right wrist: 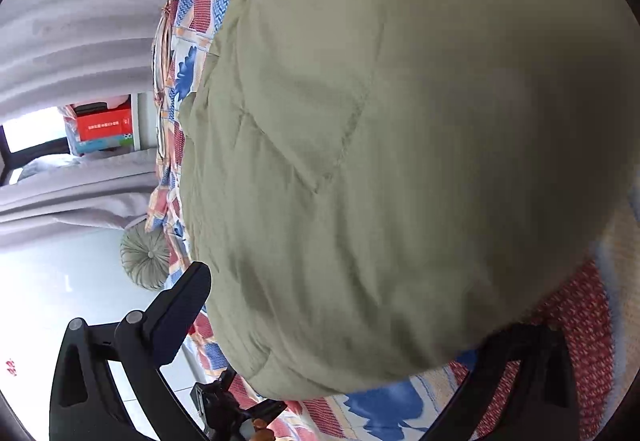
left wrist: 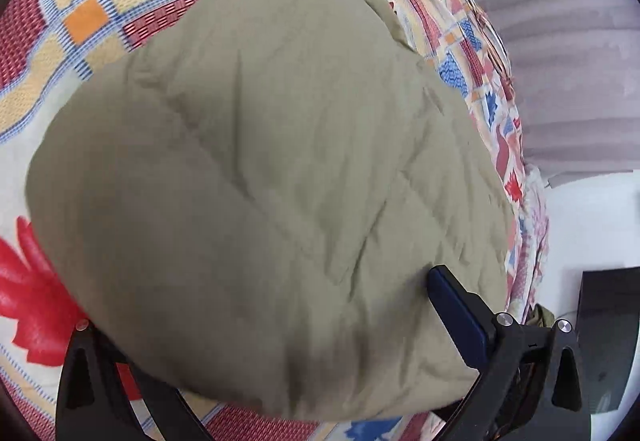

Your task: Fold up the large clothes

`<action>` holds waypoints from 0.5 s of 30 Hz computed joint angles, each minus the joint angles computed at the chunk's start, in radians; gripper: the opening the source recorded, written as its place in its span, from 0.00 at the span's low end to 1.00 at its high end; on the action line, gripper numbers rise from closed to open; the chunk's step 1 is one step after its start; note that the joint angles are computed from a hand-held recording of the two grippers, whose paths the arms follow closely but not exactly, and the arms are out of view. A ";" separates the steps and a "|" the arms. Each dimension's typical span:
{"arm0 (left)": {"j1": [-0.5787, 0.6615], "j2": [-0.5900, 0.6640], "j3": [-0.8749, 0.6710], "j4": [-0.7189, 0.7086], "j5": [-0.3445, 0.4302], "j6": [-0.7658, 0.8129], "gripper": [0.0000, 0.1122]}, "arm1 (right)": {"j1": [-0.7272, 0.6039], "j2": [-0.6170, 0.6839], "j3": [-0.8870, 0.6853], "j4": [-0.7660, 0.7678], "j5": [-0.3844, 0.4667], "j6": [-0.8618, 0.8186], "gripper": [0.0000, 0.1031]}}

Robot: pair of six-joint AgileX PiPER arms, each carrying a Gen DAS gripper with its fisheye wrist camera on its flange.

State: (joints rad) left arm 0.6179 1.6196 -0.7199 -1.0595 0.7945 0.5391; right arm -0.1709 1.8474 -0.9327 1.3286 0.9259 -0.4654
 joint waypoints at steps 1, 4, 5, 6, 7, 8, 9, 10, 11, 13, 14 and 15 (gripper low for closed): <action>-0.020 0.011 -0.009 -0.009 -0.022 -0.011 0.92 | 0.006 0.018 -0.002 0.031 0.001 -0.015 1.00; -0.057 0.014 -0.017 -0.019 -0.071 -0.042 0.76 | 0.022 0.039 -0.009 0.065 -0.009 -0.031 1.00; -0.063 0.014 -0.025 -0.009 -0.075 -0.048 0.66 | 0.025 0.038 -0.009 0.062 -0.013 -0.023 1.00; -0.052 0.021 -0.031 -0.020 -0.055 -0.014 0.48 | 0.020 0.041 -0.012 0.056 0.000 -0.015 0.99; -0.045 0.024 -0.036 -0.031 -0.036 0.016 0.36 | 0.017 0.042 -0.013 0.055 0.005 -0.007 0.95; -0.047 0.014 -0.044 -0.017 -0.031 0.013 0.33 | 0.015 0.043 -0.015 0.048 0.011 0.006 0.90; -0.054 -0.005 -0.051 0.010 -0.035 0.004 0.27 | 0.010 0.047 -0.018 0.036 0.020 0.015 0.67; -0.065 -0.026 -0.059 0.041 -0.039 -0.005 0.24 | 0.003 0.046 -0.015 0.033 0.029 0.017 0.53; -0.080 -0.050 -0.067 0.079 -0.047 -0.024 0.23 | -0.003 0.041 -0.009 0.043 0.038 0.008 0.47; -0.096 -0.100 -0.074 0.135 -0.047 -0.044 0.20 | -0.011 0.025 -0.001 0.047 0.050 -0.005 0.31; -0.101 -0.123 -0.077 0.157 -0.043 -0.052 0.20 | -0.015 0.014 0.004 0.047 0.059 -0.010 0.30; -0.102 -0.148 -0.079 0.176 -0.033 -0.055 0.20 | -0.019 0.005 0.007 0.046 0.067 -0.012 0.27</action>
State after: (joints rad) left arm 0.5162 1.4717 -0.7988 -0.8835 0.7619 0.4843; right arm -0.1901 1.8523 -0.9256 1.3747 0.9933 -0.4774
